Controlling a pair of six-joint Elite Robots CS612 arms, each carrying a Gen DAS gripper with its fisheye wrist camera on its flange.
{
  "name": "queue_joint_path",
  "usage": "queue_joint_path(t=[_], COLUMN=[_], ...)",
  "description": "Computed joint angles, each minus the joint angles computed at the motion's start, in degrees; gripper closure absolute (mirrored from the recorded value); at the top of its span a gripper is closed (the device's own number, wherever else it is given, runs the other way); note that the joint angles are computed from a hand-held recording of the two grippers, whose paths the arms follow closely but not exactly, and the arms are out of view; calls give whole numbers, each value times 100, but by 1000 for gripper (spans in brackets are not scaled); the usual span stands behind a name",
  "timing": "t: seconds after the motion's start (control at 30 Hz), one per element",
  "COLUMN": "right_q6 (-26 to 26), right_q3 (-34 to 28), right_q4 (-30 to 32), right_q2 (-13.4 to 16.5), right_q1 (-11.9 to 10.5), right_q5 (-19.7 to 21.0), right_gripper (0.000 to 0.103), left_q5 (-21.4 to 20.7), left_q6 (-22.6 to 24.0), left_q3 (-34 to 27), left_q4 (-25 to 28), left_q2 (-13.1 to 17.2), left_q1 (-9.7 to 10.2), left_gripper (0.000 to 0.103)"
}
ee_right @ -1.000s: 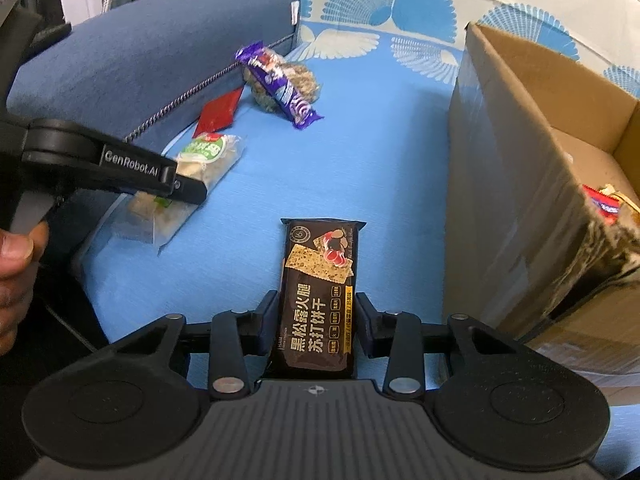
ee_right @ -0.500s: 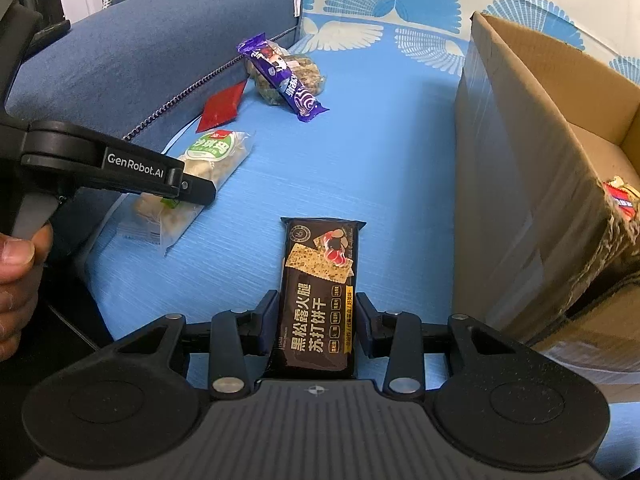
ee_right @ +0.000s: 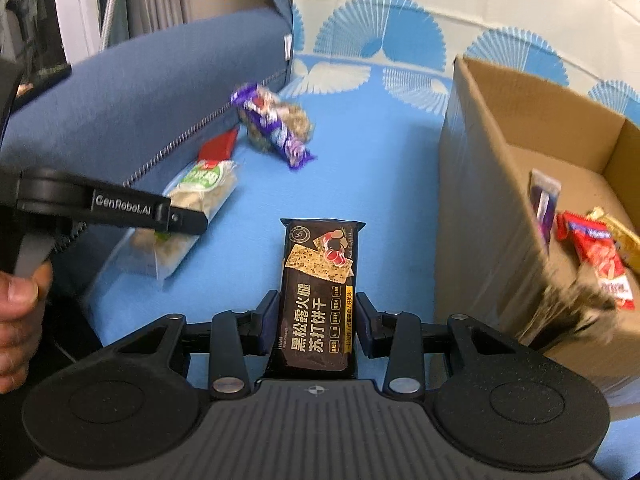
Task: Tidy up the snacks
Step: 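Hold the cracker bar and pastry bag in both grippers above the sheet, then carry both snacks over the box and open both grippers to drop them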
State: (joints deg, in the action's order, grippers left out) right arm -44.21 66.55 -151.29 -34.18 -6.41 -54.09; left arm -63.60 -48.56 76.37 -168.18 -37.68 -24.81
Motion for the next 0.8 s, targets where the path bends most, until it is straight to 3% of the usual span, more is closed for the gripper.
queue_joint_path(t=[0.43,0.6,0.73,0.8], right_q6=[335,911,1687,2114], right_q3=[-8,-210,-498,-641], right_q4=[-764,-1160,-1559,-1797], right_q2=[-15,92,250,331], right_q1=[-153,-222,-275,-300], right_q5=[1376,1701,1758,1742], right_gripper=[62,62,62,62], left_q5=[278,270,79,-26], left_q6=[77,-458,-1186,-1285], left_q3=[228,298,195,40], left_q4=[-927,-838,-562,-532], left_q2=[-45,-140,-185,-151], left_q1=[-79,-101,-112,-117], left_gripper=[63,63,63,63])
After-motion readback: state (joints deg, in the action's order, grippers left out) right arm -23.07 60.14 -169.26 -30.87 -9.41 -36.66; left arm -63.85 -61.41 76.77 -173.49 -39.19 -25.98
